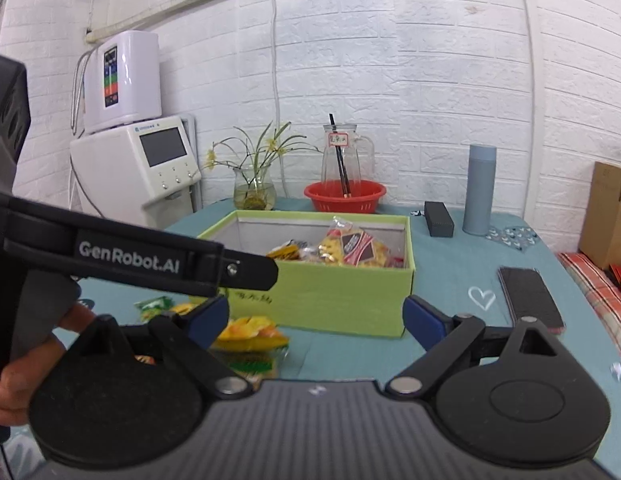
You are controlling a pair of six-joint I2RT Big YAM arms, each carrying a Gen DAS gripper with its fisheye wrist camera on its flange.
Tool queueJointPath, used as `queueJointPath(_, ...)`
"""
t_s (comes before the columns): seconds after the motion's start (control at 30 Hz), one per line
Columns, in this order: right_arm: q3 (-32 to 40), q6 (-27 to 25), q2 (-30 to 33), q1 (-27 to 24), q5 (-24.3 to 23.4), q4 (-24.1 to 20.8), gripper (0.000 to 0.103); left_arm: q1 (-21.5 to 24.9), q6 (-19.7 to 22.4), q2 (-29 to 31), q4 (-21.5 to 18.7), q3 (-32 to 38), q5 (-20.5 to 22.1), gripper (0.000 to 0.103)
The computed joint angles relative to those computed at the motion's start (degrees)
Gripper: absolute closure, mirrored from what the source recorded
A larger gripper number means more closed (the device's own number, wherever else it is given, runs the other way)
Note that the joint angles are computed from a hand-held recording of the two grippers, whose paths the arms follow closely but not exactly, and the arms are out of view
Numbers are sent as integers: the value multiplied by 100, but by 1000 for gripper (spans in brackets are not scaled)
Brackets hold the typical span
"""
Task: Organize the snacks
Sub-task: 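Move the left tool back to the round bread bun and close on it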
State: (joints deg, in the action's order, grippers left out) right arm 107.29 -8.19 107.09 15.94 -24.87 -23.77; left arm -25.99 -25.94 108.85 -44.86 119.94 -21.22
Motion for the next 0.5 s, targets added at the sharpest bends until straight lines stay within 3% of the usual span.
queueJointPath(0.07,-530,52,-305,-11,22,182,10,-68,-192,-265,67,-435,-31,34)
queueJointPath(0.17,-1483,217,-790,-38,-7,580,10,-137,-616,-894,490,-1507,-70,34)
queueJointPath(0.37,-2418,64,-1165,70,-367,279,10,-158,-1777,-1947,1077,-3308,129,35)
queueJointPath(0.5,-2467,-159,-1105,223,-349,74,10,-167,-2070,-2094,957,-3598,354,39)
